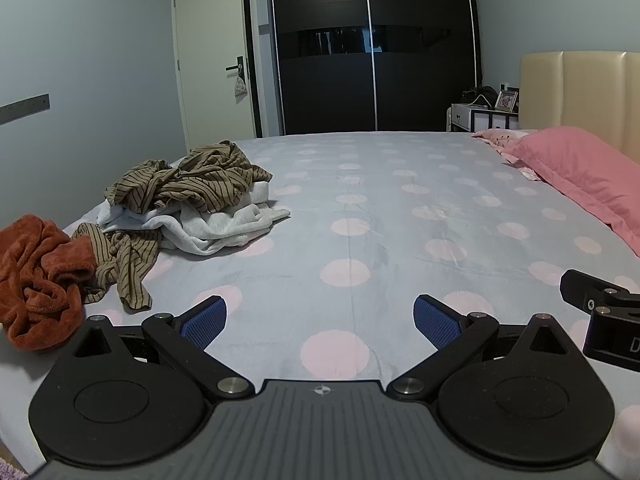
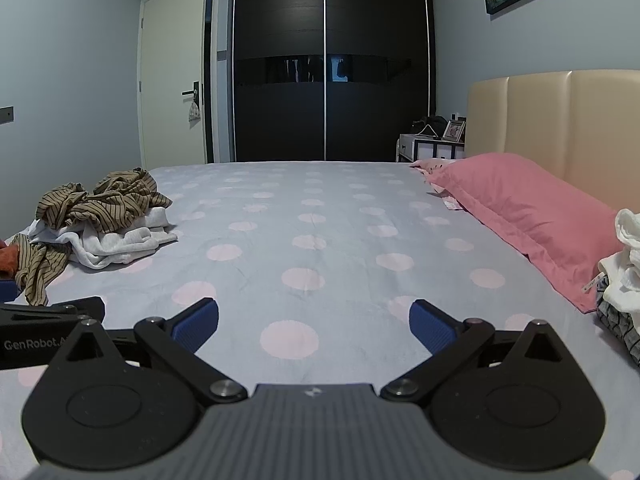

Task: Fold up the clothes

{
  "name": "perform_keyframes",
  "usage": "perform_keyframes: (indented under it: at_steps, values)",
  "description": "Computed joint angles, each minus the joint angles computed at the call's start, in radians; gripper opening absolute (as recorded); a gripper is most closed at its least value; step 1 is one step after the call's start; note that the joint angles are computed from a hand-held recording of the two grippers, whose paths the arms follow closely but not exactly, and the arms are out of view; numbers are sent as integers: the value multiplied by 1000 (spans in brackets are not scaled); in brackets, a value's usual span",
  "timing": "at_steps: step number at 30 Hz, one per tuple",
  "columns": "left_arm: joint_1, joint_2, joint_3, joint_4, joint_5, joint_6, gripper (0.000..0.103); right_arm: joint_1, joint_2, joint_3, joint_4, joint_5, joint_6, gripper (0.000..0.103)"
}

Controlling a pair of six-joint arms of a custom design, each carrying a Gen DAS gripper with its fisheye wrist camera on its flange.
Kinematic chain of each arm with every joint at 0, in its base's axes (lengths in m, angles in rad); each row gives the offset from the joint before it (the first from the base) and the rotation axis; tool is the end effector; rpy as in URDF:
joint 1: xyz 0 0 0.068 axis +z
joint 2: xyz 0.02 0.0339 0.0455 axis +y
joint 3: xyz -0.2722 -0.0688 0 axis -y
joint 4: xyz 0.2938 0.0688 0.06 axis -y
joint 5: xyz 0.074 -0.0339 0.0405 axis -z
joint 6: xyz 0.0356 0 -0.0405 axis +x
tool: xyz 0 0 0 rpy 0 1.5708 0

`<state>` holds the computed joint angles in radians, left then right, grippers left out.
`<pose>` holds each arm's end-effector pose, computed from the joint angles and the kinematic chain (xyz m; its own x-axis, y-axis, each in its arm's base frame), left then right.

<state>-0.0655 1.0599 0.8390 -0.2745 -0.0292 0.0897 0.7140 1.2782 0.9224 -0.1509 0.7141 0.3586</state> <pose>0.2826 -0.0175 0.2930 -0.4689 0.1205 -0.8750 0.0821 0.9923 0.0926 0.2617 0.1959 0.2791 -0.3652 0.0345 -0.9303 0.0706 0.9975 0.0092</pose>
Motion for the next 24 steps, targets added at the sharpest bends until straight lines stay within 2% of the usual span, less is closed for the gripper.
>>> perform_keyframes:
  at_steps: [24]
  values:
    - [-14, -5, -4, -6, -19, 2, 102, -4, 10, 2, -16, -9, 4, 103]
